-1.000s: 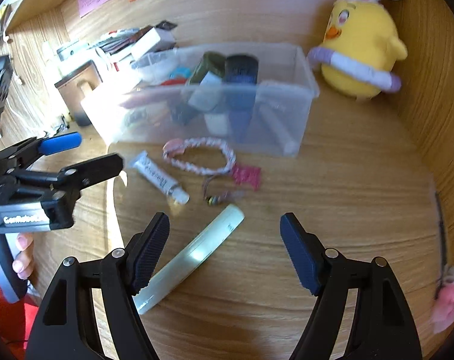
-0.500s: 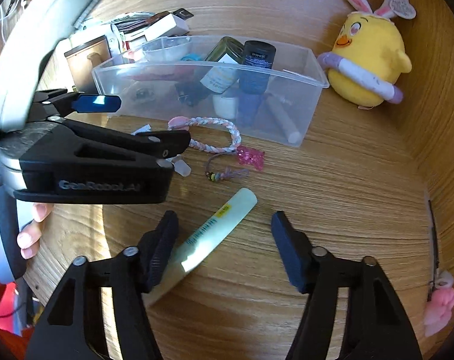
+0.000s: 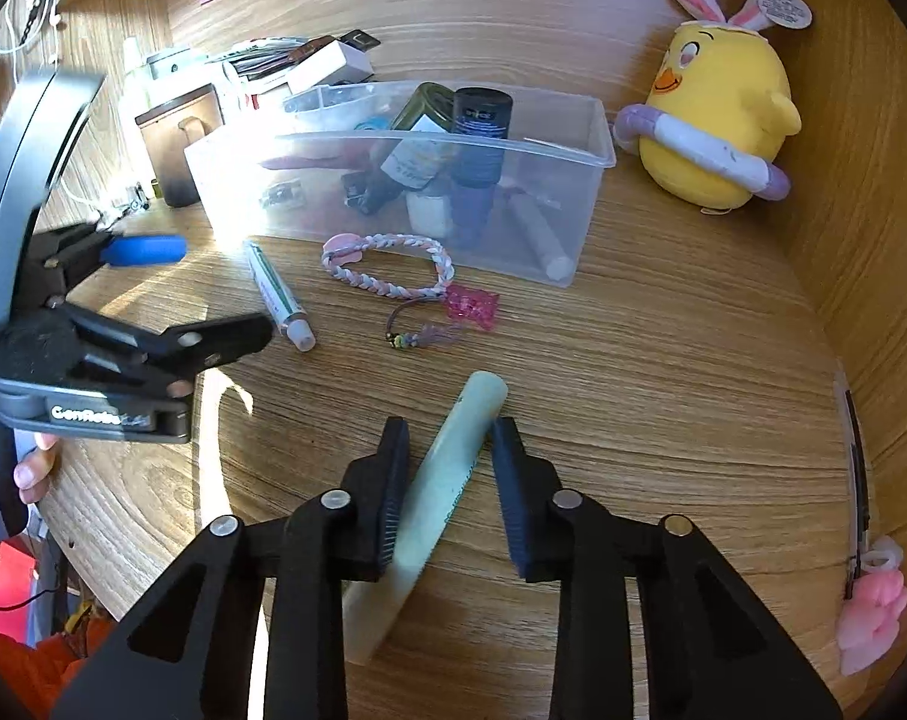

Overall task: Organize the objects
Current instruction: 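Grasp the pale green highlighter with the right tool while the left tool grasps the white toothpaste tube, then carry the green highlighter and toothpaste tube into the clear box and release both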

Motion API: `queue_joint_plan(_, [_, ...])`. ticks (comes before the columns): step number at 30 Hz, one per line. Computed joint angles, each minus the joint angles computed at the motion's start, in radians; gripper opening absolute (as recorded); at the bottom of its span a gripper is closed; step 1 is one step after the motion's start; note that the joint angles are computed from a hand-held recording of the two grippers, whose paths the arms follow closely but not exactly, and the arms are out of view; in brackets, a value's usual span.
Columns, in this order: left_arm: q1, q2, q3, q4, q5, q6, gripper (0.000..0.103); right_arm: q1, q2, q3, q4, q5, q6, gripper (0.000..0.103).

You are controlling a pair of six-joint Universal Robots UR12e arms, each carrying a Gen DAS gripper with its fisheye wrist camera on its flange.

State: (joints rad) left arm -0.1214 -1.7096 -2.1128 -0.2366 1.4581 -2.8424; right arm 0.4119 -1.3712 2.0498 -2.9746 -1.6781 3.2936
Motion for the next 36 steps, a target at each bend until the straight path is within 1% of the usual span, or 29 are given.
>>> queue_joint_plan(4, [0.029,0.011,0.015,-0.075,-0.090,-0.038,0.099,-0.009,0.000,0.004,-0.011,0.015,0.004,0.016])
queue_joint_plan(8, [0.029,-0.007,0.057,-0.133,-0.158,-0.099,0.099,-0.011,0.000,0.008,-0.022,0.015,0.006,0.014])
queue_joint_plan(10, [0.021,-0.020,0.077,-0.153,-0.166,-0.133,0.099,-0.012,-0.002,0.010,-0.019,0.018,0.010,0.014])
queue_joint_plan(11, [0.013,-0.027,0.084,-0.150,-0.160,-0.145,0.099,-0.013,-0.004,0.010,-0.016,0.019,0.011,0.014])
queue_joint_plan(12, [0.001,-0.037,0.092,-0.140,-0.132,-0.156,0.098,-0.014,-0.007,0.012,-0.014,0.022,0.013,0.014])
queue_joint_plan(14, [-0.014,-0.049,0.098,-0.132,-0.098,-0.159,0.084,-0.016,-0.013,0.015,-0.005,0.024,0.017,0.014])
queue_joint_plan(15, [-0.016,-0.054,0.103,-0.145,-0.095,-0.156,0.073,-0.017,-0.018,0.018,0.001,0.023,0.017,0.014])
queue_joint_plan(16, [-0.023,-0.057,0.100,-0.121,-0.066,-0.159,0.069,-0.018,-0.022,0.020,0.008,0.023,0.016,0.015])
queue_joint_plan(17, [-0.028,-0.056,0.097,-0.113,-0.044,-0.151,0.066,-0.019,-0.024,0.021,0.011,0.024,0.013,0.016])
queue_joint_plan(18, [-0.030,-0.054,0.093,-0.103,-0.037,-0.138,0.064,-0.020,-0.026,0.023,0.012,0.025,0.009,0.019])
queue_joint_plan(19, [-0.030,-0.050,0.088,-0.100,-0.032,-0.126,0.059,-0.019,-0.028,0.026,0.012,0.021,0.005,0.021])
queue_joint_plan(20, [-0.029,-0.045,0.081,-0.095,-0.030,-0.117,0.057,-0.020,-0.030,0.029,0.008,0.019,0.002,0.025])
queue_joint_plan(22, [-0.019,-0.031,0.064,-0.088,-0.047,-0.096,0.050,-0.017,-0.031,0.033,0.002,0.012,-0.006,0.026])
queue_joint_plan(27, [0.009,-0.002,0.030,-0.074,-0.074,-0.056,0.042,-0.011,-0.026,0.036,-0.018,-0.007,-0.010,0.026])
queue_joint_plan(29, [0.010,-0.003,0.026,-0.069,-0.081,-0.050,0.040,-0.010,-0.022,0.035,-0.027,-0.011,-0.003,0.025])
queue_joint_plan(30, [0.010,-0.003,0.027,-0.071,-0.081,-0.048,0.040,-0.008,-0.021,0.035,-0.030,-0.017,0.001,0.020])
queue_joint_plan(32, [0.014,-0.005,0.023,-0.062,-0.087,-0.043,0.038,-0.007,-0.019,0.032,-0.030,-0.020,0.012,0.014])
queue_joint_plan(33, [0.013,-0.008,0.023,-0.056,-0.089,-0.040,0.034,-0.011,-0.020,0.033,-0.032,-0.009,0.023,0.014])
queue_joint_plan(34, [0.012,-0.011,0.025,-0.053,-0.093,-0.038,0.027,-0.015,-0.020,0.034,-0.036,0.008,0.037,0.014])
queue_joint_plan(35, [0.012,-0.012,0.026,-0.054,-0.100,-0.033,0.023,-0.017,-0.019,0.033,-0.037,0.013,0.041,0.014])
queue_joint_plan(36, [0.012,-0.013,0.029,-0.058,-0.109,-0.025,0.015,-0.018,-0.019,0.031,-0.034,0.017,0.049,0.014])
